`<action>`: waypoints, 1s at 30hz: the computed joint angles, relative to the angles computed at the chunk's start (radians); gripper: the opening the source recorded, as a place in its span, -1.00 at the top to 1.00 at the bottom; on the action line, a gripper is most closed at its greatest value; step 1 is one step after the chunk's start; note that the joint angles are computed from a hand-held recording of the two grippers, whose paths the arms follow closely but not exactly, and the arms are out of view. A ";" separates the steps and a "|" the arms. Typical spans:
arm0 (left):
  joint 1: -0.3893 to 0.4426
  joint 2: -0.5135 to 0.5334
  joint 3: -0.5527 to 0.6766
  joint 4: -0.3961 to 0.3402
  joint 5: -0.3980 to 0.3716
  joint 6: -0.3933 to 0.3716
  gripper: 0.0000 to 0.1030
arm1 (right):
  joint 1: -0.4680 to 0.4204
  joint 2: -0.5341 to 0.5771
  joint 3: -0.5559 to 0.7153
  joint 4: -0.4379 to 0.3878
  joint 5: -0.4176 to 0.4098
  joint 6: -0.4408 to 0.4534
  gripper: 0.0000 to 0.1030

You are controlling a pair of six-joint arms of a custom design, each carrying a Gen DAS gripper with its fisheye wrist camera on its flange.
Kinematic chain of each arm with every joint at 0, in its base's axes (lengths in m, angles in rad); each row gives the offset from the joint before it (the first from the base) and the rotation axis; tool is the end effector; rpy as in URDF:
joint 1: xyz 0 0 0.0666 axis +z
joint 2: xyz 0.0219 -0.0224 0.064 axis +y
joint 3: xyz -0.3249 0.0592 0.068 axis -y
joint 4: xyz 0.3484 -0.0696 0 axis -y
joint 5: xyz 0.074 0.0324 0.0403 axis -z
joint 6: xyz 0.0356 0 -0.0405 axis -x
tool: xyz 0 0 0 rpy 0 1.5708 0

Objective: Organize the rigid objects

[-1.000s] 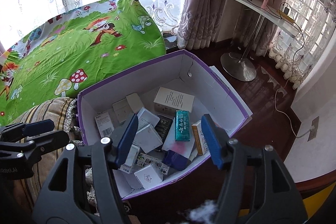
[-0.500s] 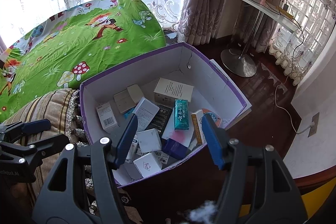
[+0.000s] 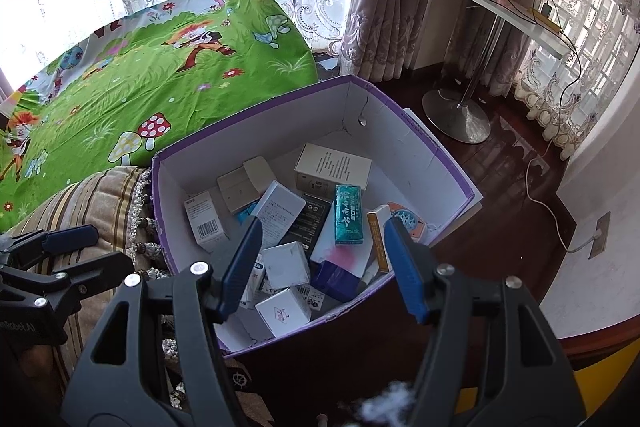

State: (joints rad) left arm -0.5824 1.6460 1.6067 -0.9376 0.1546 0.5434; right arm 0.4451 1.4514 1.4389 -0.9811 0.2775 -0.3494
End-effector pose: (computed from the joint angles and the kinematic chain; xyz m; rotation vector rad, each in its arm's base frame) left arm 0.4337 -0.2927 0.3452 0.1147 2.6529 -0.6074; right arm 0.4177 0.1880 0.3661 -0.0161 2.5084 -0.0349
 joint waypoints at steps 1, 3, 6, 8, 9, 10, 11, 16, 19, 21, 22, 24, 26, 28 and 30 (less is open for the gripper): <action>0.000 0.000 0.000 0.000 0.000 -0.001 -0.76 | 0.000 0.000 -0.001 0.000 -0.001 0.000 -0.30; -0.001 0.001 0.002 -0.002 0.000 -0.002 -0.76 | -0.001 0.001 -0.001 0.001 -0.002 0.000 -0.30; -0.001 0.003 0.003 -0.002 0.001 -0.001 -0.77 | 0.000 0.001 -0.001 0.001 -0.003 0.002 -0.30; -0.001 0.004 0.004 -0.002 0.001 -0.001 -0.79 | -0.001 0.001 -0.001 0.000 -0.003 0.003 -0.30; -0.001 0.004 0.004 -0.003 0.002 -0.001 -0.79 | -0.001 0.002 0.000 -0.001 -0.005 0.003 -0.30; -0.002 0.004 0.005 -0.004 0.002 -0.001 -0.79 | -0.002 0.003 0.000 -0.001 -0.006 0.002 -0.30; -0.002 0.005 0.005 -0.004 0.002 -0.001 -0.79 | -0.002 0.003 0.000 -0.001 -0.007 0.002 -0.30; -0.002 0.007 0.007 -0.004 0.003 -0.001 -0.81 | -0.004 0.006 0.003 -0.003 -0.012 0.004 -0.30; -0.002 0.007 0.008 -0.005 0.003 -0.002 -0.81 | -0.004 0.006 0.003 -0.003 -0.011 0.004 -0.30; -0.002 0.007 0.008 -0.004 0.003 -0.001 -0.81 | -0.004 0.006 0.003 -0.003 -0.012 0.003 -0.30; -0.002 0.008 0.008 -0.005 0.003 -0.001 -0.81 | -0.004 0.006 0.003 -0.004 -0.013 0.002 -0.30; -0.002 0.008 0.008 -0.005 0.003 -0.001 -0.81 | -0.004 0.006 0.003 -0.003 -0.012 0.003 -0.30; -0.001 0.008 0.008 -0.005 0.003 -0.001 -0.81 | -0.004 0.006 0.002 -0.002 -0.013 0.004 -0.30; -0.003 0.008 0.008 -0.005 0.002 0.002 -0.81 | -0.005 0.006 0.001 -0.002 -0.015 0.004 -0.30; -0.006 0.010 0.007 -0.004 0.000 0.003 -0.82 | -0.005 0.007 0.001 -0.003 -0.016 0.005 -0.30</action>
State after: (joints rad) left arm -0.5884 1.6556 1.6140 -0.9418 0.1546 0.5464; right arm 0.4400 1.4582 1.4398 -0.9837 0.2618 -0.3441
